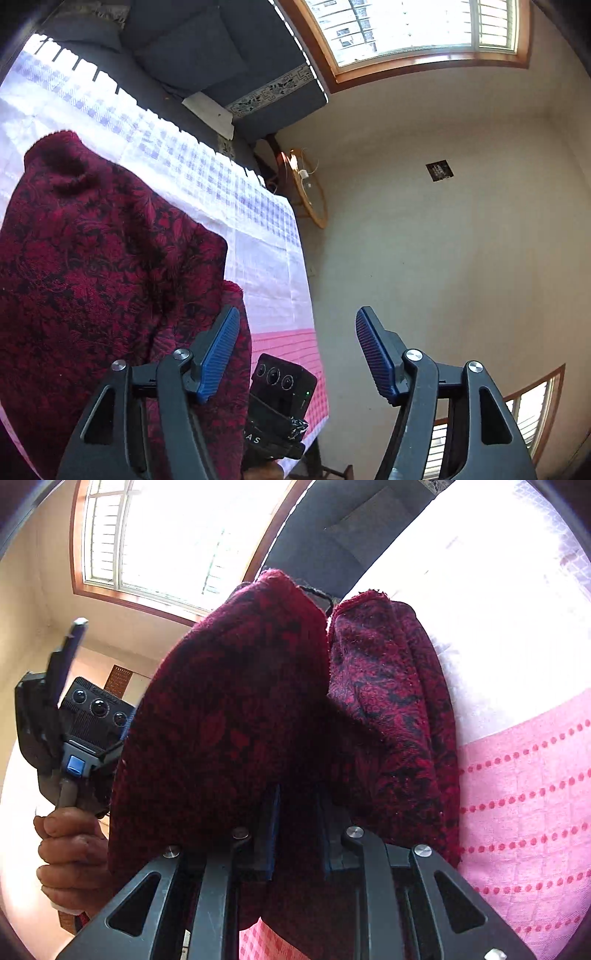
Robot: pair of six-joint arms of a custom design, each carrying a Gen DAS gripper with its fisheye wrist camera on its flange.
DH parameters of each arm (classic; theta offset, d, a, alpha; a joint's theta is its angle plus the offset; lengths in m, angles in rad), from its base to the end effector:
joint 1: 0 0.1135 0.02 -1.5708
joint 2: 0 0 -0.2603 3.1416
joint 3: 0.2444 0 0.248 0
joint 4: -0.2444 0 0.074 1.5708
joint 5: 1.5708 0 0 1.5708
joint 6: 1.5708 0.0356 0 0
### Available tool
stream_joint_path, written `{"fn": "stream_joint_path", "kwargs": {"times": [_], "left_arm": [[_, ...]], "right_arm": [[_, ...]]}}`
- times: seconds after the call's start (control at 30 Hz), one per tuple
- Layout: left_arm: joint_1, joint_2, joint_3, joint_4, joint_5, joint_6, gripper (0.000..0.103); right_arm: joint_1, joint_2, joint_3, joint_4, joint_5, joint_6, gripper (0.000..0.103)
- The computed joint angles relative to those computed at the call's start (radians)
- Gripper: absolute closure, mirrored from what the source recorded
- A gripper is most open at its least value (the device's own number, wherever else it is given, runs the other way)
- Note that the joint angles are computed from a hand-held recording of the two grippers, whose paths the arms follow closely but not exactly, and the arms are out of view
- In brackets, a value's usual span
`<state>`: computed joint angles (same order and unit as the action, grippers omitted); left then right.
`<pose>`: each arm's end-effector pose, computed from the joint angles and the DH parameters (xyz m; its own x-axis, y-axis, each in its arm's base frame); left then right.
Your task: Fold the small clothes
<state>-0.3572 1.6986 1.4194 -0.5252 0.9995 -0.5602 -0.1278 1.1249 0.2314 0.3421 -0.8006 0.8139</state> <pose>0.3321 -0.1559 0.2959 -0.9627 0.0526 -0.2655 0.2646 0.3902 -0.8819 0.1912 0.0012 0.1467 -0.7331 0.6046 -0.3115 0.0223 0.4792 0.8774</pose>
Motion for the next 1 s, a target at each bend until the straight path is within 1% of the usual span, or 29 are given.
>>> {"fn": "stream_joint_path", "kwargs": {"times": [0.03,0.07,0.1,0.13,0.17,0.23,0.27,0.3,0.33,0.37,0.4,0.43,0.47,0.5,0.53,0.57,0.6,0.63,0.7,0.77,0.87,0.9,0.93,1.0], "left_arm": [[0.008,-0.025,0.01,-0.036,-0.043,0.046,0.029],[0.021,-0.048,0.006,-0.062,-0.059,0.092,0.029],[0.036,-0.067,-0.003,-0.087,-0.065,0.135,0.029],[0.054,-0.089,-0.021,-0.115,-0.088,0.182,0.028],[0.067,-0.118,-0.049,-0.138,-0.131,0.228,0.028],[0.087,-0.186,-0.16,-0.118,-0.192,0.325,0.028],[0.086,-0.218,-0.223,-0.104,-0.221,0.364,0.028],[0.082,-0.251,-0.29,-0.083,-0.236,0.4,0.028],[0.07,-0.287,-0.367,-0.044,-0.245,0.423,0.028],[0.055,-0.32,-0.438,-0.004,-0.257,0.436,0.028],[0.036,-0.353,-0.505,0.045,-0.267,0.44,0.028],[0.014,-0.389,-0.577,0.111,-0.27,0.435,0.028],[-0.012,-0.425,-0.644,0.179,-0.28,0.422,0.028],[-0.048,-0.451,-0.693,0.236,-0.314,0.407,0.028],[-0.084,-0.466,-0.731,0.285,-0.34,0.396,0.028],[-0.115,-0.475,-0.766,0.336,-0.346,0.384,0.028],[-0.145,-0.476,-0.793,0.385,-0.359,0.367,0.028],[-0.179,-0.479,-0.815,0.417,-0.398,0.362,0.028],[-0.235,-0.484,-0.839,0.448,-0.464,0.388,0.028],[-0.259,-0.506,-0.867,0.466,-0.49,0.409,0.028],[-0.249,-0.541,-0.897,0.468,-0.477,0.442,0.028],[-0.238,-0.545,-0.901,0.465,-0.463,0.447,0.028],[-0.227,-0.542,-0.899,0.46,-0.447,0.45,0.028],[-0.207,-0.54,-0.896,0.45,-0.416,0.449,0.028]], "right_arm": [[-0.011,0.002,-0.008,0.015,-0.018,0.01,0.085],[-0.03,-0.004,-0.017,0.018,-0.039,0.012,0.085],[-0.055,-0.014,-0.018,-0.01,-0.057,-0.001,0.085],[-0.054,-0.039,-0.019,-0.046,-0.051,-0.003,0.083],[-0.031,-0.018,-0.015,-0.034,-0.028,0.007,0.082],[-0.084,-0.052,-0.012,-0.104,-0.065,-0.021,0.079],[-0.115,-0.072,-0.021,-0.117,-0.088,-0.02,0.078],[-0.142,-0.09,-0.021,-0.146,-0.105,-0.027,0.074],[-0.162,-0.096,-0.015,-0.172,-0.118,-0.035,0.068],[-0.179,-0.089,-0.013,-0.165,-0.14,-0.028,0.066],[-0.194,-0.07,-0.018,-0.124,-0.168,-0.002,0.063],[-0.207,-0.049,-0.017,-0.091,-0.193,0.023,0.061],[-0.223,-0.041,-0.009,-0.091,-0.214,0.025,0.061],[-0.215,-0.043,0.012,-0.117,-0.199,0.015,0.06],[-0.203,-0.058,0.05,-0.199,-0.168,-0.028,0.057],[-0.168,-0.064,0.094,-0.276,-0.105,-0.065,0.056],[-0.163,-0.037,0.168,-0.372,-0.061,-0.13,0.055],[-0.149,-0.039,0.21,-0.444,-0.022,-0.169,0.054],[-0.118,-0.011,0.29,-0.53,0.028,-0.211,0.054],[-0.11,0.008,0.356,-0.605,0.063,-0.257,0.054],[-0.139,0.02,0.397,-0.649,0.053,-0.28,0.053],[-0.173,0.025,0.401,-0.662,0.03,-0.294,0.048],[-0.181,0.025,0.388,-0.647,0.026,-0.286,0.043],[-0.22,0.019,0.374,-0.639,0.006,-0.277,0.041]]}}
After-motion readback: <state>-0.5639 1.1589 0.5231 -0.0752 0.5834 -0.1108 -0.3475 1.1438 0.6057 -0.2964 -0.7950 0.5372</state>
